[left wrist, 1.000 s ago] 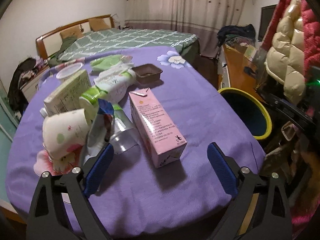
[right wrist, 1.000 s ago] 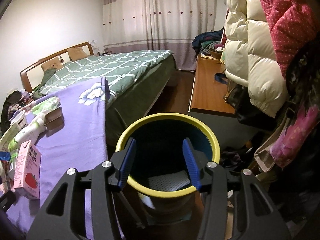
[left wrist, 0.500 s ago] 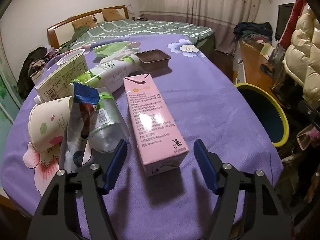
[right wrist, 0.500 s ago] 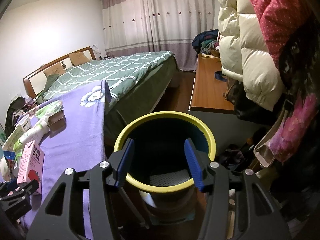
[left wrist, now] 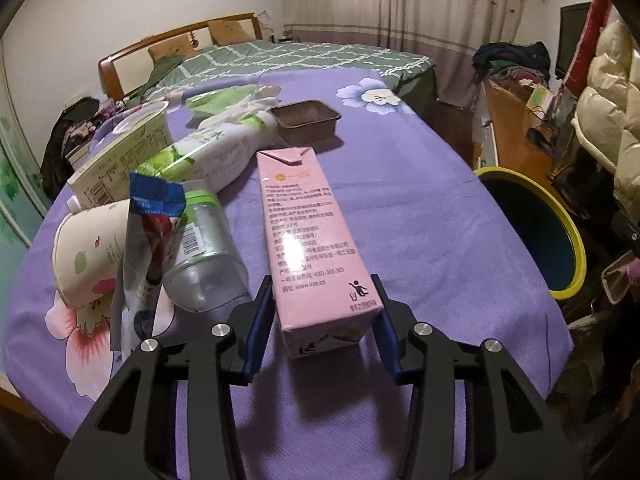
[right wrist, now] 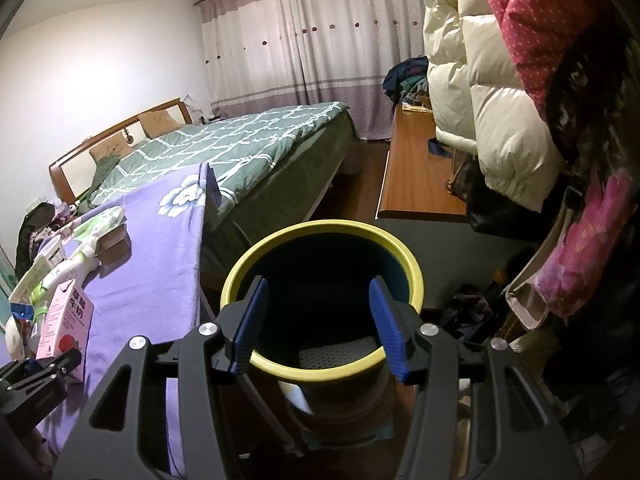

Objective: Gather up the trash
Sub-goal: 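Carry the pink carton with the left gripper over the bin and drop it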

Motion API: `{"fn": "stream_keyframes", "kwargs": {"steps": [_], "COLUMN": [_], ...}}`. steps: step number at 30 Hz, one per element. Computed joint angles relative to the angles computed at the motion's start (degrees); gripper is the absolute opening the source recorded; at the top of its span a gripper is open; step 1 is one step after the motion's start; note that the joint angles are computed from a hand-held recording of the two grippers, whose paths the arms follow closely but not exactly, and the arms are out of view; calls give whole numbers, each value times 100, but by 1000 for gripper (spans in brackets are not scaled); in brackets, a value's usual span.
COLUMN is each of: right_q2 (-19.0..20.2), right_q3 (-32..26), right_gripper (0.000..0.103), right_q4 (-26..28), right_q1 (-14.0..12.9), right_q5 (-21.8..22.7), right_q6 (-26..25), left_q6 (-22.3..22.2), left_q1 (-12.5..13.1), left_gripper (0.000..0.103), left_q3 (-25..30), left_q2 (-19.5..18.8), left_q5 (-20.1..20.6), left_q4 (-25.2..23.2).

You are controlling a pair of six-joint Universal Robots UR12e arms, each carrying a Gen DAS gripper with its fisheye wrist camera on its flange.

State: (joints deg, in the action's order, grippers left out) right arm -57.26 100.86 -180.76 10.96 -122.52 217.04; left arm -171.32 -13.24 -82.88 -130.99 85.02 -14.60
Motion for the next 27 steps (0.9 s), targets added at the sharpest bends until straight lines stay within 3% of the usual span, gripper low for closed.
{"fn": "stream_keyframes", "kwargs": {"steps": [11, 27], "right_q2": [-47, -199], "right_q3": [89, 275], "right_gripper": [51, 51], "right_q4": [-117, 49], "right_q1": [-1, -42], "right_q5": [-45, -418], "right_q6": [6, 254], "left_q6": [354, 589], "left_q1": [-37, -270], "left_gripper": [42, 42], "left_q3": [-240, 289], "left_q2": [200, 17], "left_q5": [-398, -1048], "left_q4": [469, 493]}}
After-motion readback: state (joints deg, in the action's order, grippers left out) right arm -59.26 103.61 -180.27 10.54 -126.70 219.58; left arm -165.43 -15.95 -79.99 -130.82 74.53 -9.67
